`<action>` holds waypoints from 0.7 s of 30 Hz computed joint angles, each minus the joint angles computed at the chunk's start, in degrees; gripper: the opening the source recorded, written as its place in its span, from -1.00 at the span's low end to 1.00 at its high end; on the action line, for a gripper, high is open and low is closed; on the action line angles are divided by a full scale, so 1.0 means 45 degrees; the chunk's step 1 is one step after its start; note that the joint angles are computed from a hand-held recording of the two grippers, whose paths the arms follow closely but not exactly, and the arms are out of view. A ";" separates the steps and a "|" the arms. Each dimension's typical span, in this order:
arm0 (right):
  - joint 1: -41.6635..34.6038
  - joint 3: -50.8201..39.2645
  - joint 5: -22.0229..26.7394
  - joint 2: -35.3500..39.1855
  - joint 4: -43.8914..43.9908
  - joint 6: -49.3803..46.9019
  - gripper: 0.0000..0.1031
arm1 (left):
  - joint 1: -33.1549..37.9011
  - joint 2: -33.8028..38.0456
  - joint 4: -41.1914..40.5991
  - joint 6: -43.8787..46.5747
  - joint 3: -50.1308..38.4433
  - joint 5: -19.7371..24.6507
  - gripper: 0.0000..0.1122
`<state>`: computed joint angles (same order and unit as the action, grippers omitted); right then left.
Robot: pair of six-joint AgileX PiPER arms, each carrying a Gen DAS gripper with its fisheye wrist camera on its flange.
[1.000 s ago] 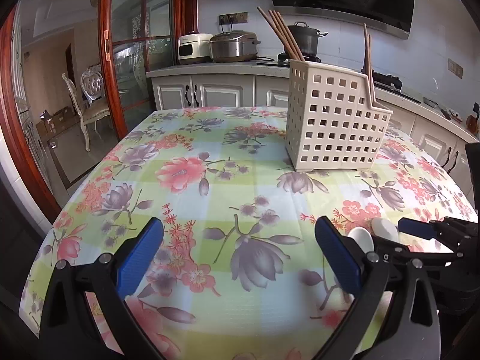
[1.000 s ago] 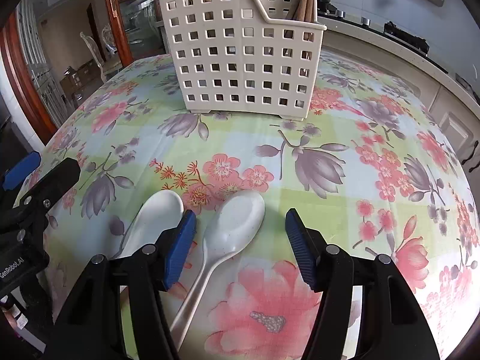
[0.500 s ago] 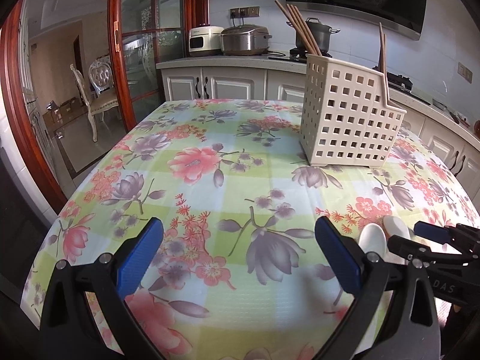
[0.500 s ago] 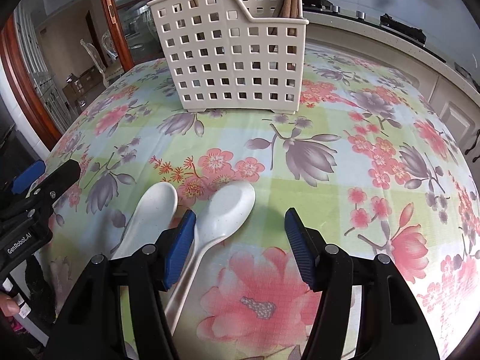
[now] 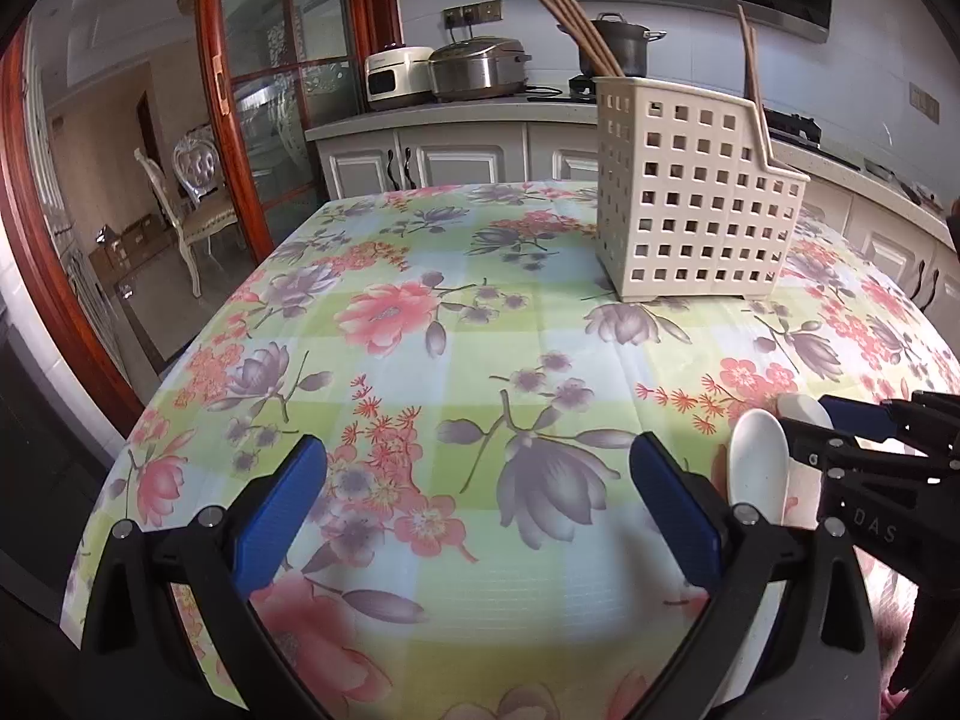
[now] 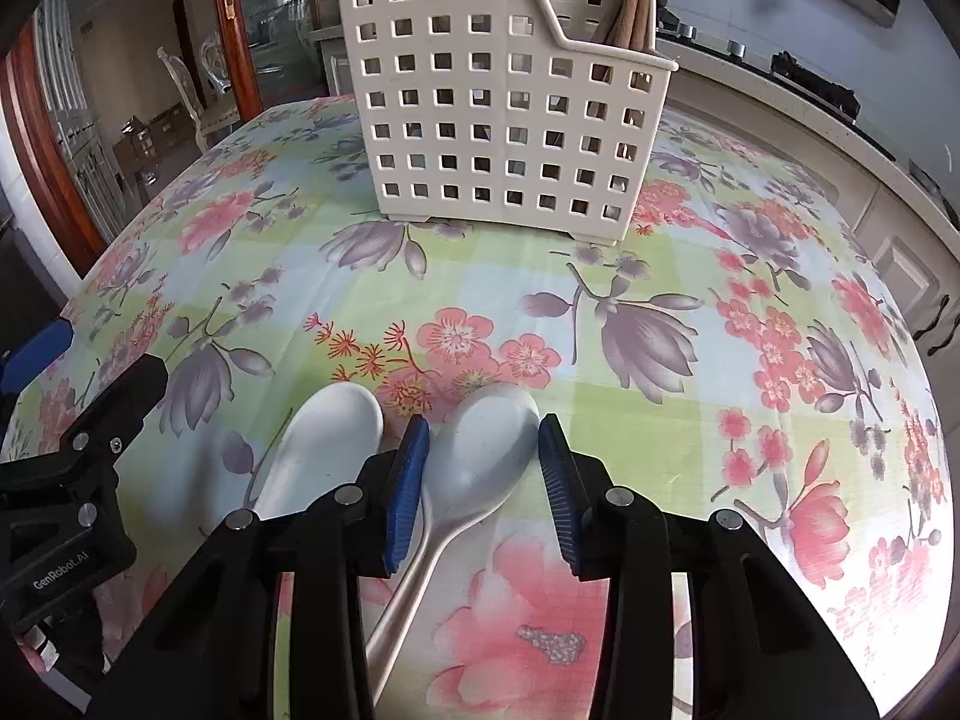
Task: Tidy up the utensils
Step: 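Move both open tools down toward the white spoons on the table, then close the right tool on one spoon handle while the left tool grasps the other spoon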
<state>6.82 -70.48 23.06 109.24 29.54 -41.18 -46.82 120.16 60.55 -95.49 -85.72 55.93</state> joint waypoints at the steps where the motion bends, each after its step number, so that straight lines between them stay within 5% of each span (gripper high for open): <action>1: 0.0010 0.0041 -0.0049 -0.0022 0.0004 -0.0009 -0.32 | -0.0005 -0.0014 -0.0003 -0.0006 0.0001 -0.0046 0.75; 13: -0.1169 0.0671 0.0165 -0.0322 0.3054 -0.2918 -0.39 | 0.0081 -0.0263 -0.0444 0.0047 0.0089 -0.0113 0.74; 21: -0.2097 0.1211 0.0254 -0.0666 0.4815 -0.4780 -0.39 | -0.0107 0.0101 -0.1383 0.2270 -0.1127 -0.1675 0.74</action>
